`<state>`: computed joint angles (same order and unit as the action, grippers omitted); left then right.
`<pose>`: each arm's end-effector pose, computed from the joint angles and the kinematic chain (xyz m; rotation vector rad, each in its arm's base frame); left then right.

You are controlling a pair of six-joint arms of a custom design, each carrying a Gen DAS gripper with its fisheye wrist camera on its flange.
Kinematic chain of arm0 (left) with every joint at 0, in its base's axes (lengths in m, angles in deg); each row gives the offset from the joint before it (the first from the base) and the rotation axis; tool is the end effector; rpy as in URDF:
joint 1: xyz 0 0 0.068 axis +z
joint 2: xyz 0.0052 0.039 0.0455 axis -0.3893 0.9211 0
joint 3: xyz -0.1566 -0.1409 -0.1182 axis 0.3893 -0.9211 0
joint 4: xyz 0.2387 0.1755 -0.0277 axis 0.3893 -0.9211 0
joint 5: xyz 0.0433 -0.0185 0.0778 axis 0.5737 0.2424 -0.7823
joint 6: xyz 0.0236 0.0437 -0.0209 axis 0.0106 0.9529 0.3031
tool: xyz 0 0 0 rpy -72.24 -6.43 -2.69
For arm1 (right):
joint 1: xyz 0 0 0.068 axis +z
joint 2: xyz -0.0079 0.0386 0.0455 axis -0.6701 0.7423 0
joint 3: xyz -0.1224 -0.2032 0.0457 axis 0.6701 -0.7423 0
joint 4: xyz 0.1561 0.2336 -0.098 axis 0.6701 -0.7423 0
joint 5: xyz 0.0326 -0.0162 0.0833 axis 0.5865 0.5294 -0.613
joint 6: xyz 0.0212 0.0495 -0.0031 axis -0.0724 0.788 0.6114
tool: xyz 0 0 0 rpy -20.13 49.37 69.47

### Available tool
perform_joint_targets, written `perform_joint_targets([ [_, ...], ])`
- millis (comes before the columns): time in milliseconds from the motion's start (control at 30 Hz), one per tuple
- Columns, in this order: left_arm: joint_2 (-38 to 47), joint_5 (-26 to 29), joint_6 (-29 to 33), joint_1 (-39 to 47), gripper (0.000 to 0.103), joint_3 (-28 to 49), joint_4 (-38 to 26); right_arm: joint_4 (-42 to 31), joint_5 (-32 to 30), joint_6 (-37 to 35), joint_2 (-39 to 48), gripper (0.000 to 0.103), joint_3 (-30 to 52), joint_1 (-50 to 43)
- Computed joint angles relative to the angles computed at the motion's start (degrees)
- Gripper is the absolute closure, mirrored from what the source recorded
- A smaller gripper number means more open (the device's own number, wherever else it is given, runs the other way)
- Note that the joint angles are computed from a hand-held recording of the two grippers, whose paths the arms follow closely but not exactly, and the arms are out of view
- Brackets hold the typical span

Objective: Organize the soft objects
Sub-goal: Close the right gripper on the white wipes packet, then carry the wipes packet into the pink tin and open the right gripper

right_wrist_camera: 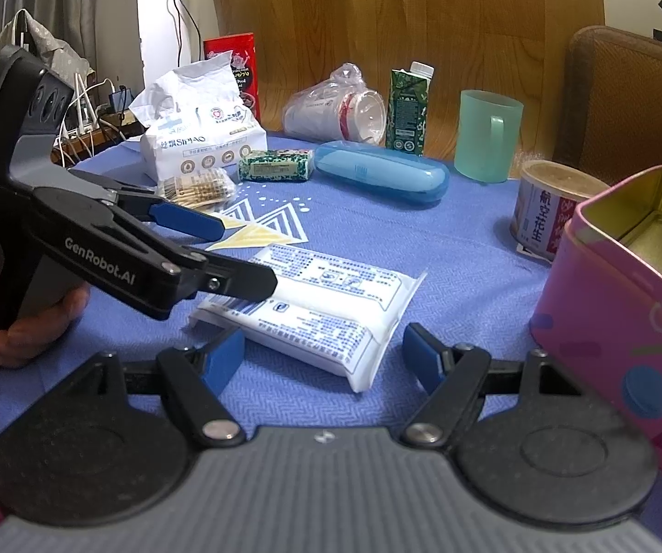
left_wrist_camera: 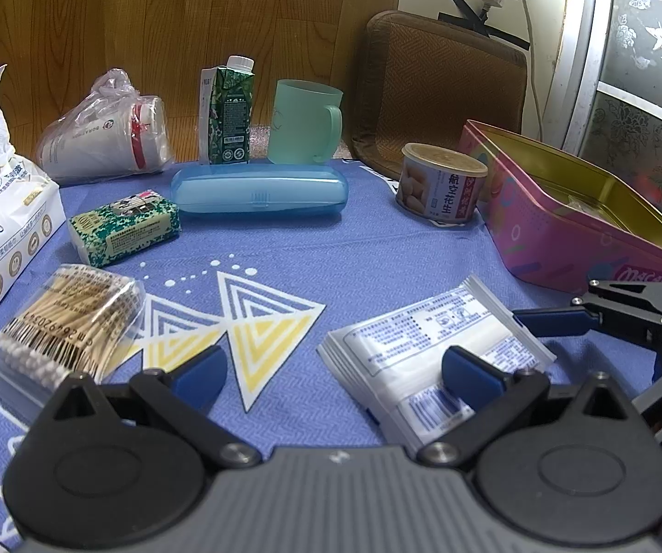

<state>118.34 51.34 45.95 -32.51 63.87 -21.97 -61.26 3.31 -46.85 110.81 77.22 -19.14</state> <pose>0.2391 -0.0345 0.0272 -0.2140 2.2121 -0.0596 0.3525 0.1719 0.0075 -1.1749 1.9092 0.7113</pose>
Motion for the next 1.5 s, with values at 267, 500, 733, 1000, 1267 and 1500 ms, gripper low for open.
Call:
perform_joint_targets([
  [267,-0.17,0.16,0.06,0.14,0.0,-0.09,-0.09,0.03,0.33,-0.37,-0.19,0.025,-0.19,0.03],
  [500,-0.41,0.33,0.1,0.29,0.0,-0.23,-0.18,0.11,0.58,-0.42,-0.15,0.025,-0.16,0.17],
  [733,-0.51,0.73,0.32,0.58,0.0,-0.31,-0.15,0.63,1.15,-0.44,-0.25,0.025,-0.54,0.43],
  [1000,-1.54,5.64,3.69,0.11,0.001,-0.68,-0.5,6.67,4.91,2.17,-2.2,0.061,-5.38,1.31],
  [1267,-2.73,9.45,-0.96,-2.45,0.003,-1.52,0.13,14.05,8.93,7.55,-4.62,0.082,-11.92,2.37],
  [1500,-2.89,20.01,-10.02,4.8,0.004,-1.17,1.3,10.93,11.54,3.39,-5.45,0.043,-10.31,3.81],
])
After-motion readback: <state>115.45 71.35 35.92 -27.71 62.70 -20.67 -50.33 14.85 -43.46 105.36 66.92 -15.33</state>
